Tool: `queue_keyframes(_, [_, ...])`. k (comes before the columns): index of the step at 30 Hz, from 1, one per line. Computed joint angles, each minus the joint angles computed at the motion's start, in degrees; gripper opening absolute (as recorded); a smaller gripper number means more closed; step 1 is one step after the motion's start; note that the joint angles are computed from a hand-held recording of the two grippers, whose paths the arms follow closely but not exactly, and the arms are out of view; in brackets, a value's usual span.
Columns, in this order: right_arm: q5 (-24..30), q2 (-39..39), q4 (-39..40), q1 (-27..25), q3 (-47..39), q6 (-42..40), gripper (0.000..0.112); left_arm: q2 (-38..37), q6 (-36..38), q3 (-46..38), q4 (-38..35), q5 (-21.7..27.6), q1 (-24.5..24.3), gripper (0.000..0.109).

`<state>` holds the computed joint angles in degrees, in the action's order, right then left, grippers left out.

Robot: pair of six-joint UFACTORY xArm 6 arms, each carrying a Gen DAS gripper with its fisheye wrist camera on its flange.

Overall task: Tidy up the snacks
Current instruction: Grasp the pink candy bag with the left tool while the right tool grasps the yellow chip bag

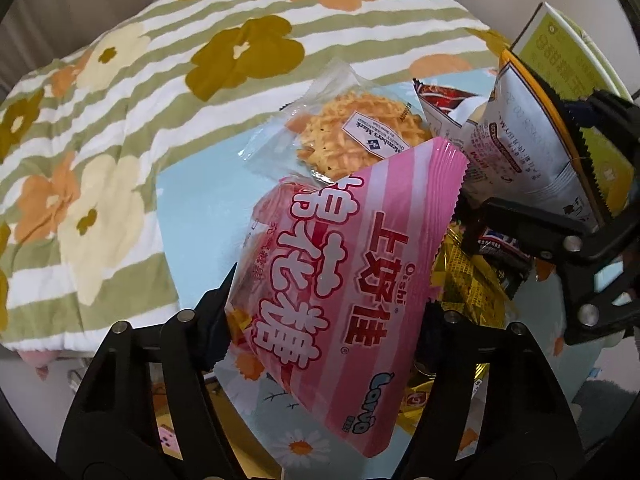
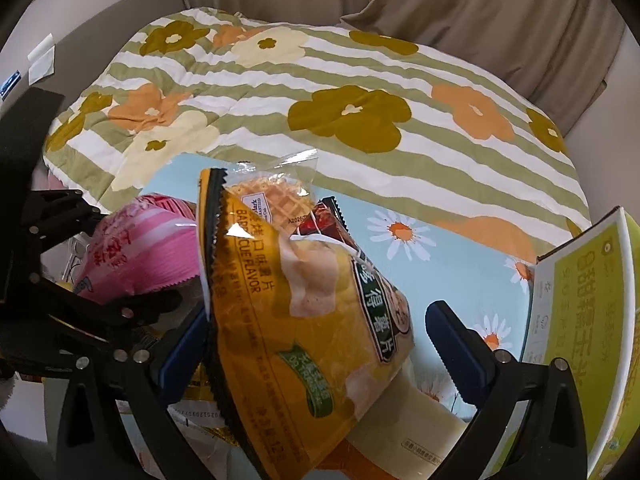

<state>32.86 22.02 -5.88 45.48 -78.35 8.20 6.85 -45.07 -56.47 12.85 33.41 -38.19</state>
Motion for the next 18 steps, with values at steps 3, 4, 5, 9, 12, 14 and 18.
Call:
queue_keyframes(3, [0.46,1.24,-1.89,0.18,-1.07,0.64,0.103,-0.63,-1.02,0.60,0.01,-0.45,0.09,0.065])
queue_keyframes(4, [0.40,1.30,-2.15,0.19,-1.06,0.71,0.103,-0.85,-1.34,0.79,0.04,-0.58,0.10,0.065])
queue_keyframes(5, [0.44,1.48,-2.30,0.19,-1.15,0.70,0.101,-1.04,-1.64,0.96,0.04,-0.67,0.10,0.065])
queue_keyframes(9, [1.93,1.95,-3.59,0.22,-1.62,1.24,0.081,-1.59,-2.80,1.40,0.44,-0.81,-0.09,0.064])
queue_keyframes(12, [1.51,1.33,-4.14,0.12,-0.79,1.67,0.076,-2.31,-4.03,1.79,1.34,-0.69,-0.26,0.064])
queue_keyframes(14, [0.93,0.87,-3.09,-0.09,-0.19,1.44,0.072,-2.89,-5.05,2.02,2.18,-0.47,-0.43,0.064])
queue_keyframes(18, [-0.37,-0.54,-2.00,-0.41,1.53,1.91,0.070,-4.36,-6.74,2.75,3.10,-0.32,-0.59,0.064])
